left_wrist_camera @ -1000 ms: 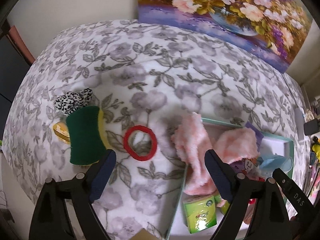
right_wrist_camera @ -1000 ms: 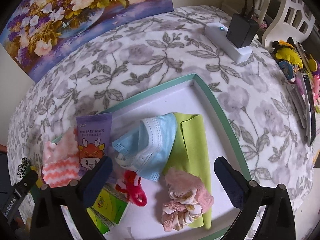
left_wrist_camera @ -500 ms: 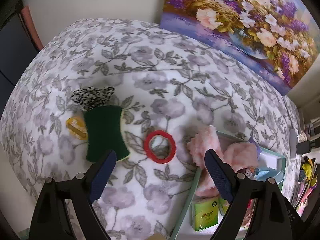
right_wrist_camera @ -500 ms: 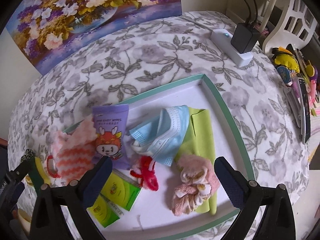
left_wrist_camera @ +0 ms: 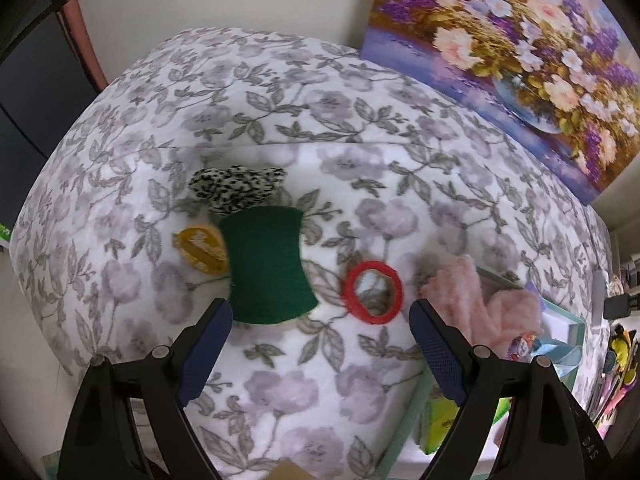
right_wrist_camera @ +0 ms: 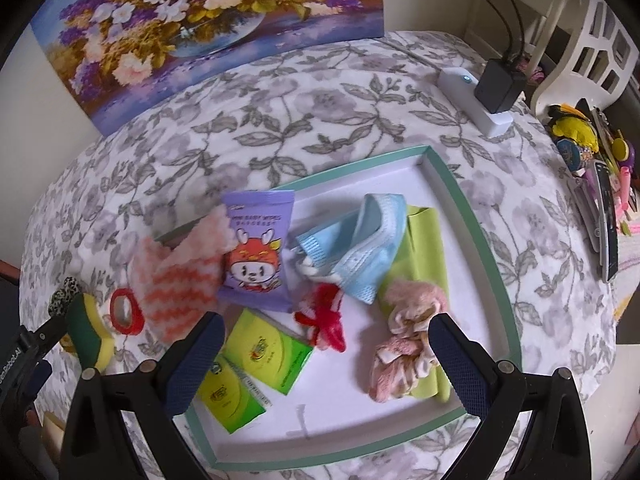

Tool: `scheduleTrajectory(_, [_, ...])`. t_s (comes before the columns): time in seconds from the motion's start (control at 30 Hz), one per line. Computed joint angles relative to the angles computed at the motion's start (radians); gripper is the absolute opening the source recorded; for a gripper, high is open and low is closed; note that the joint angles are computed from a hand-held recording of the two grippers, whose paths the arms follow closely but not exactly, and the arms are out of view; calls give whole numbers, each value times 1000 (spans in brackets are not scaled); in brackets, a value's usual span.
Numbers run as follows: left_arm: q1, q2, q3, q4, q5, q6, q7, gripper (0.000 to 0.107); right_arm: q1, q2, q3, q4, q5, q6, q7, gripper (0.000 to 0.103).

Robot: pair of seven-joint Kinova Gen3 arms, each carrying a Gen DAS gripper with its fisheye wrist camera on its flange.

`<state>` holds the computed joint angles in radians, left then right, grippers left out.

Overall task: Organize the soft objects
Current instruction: 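Move both tools to the pile and grasp the green sponge with the right tool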

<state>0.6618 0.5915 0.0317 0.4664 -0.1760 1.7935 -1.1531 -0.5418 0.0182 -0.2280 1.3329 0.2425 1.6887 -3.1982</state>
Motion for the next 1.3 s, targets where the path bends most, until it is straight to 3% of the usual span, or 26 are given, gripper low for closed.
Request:
scheduleTrajectory(0.33, [-84, -42, -4, 76, 6, -54, 42, 90, -45, 55, -1, -64, 25, -10, 3, 103])
scheduleTrajectory(0.73, [-160, -71, -17, 120, -20, -89, 50, 90, -125, 194, 48, -208, 45, -36, 101, 103])
scheduleTrajectory(1.3, [-238, -42, -13, 104, 20, -61, 65, 90, -208, 325, 120, -364, 54, -88, 245, 103])
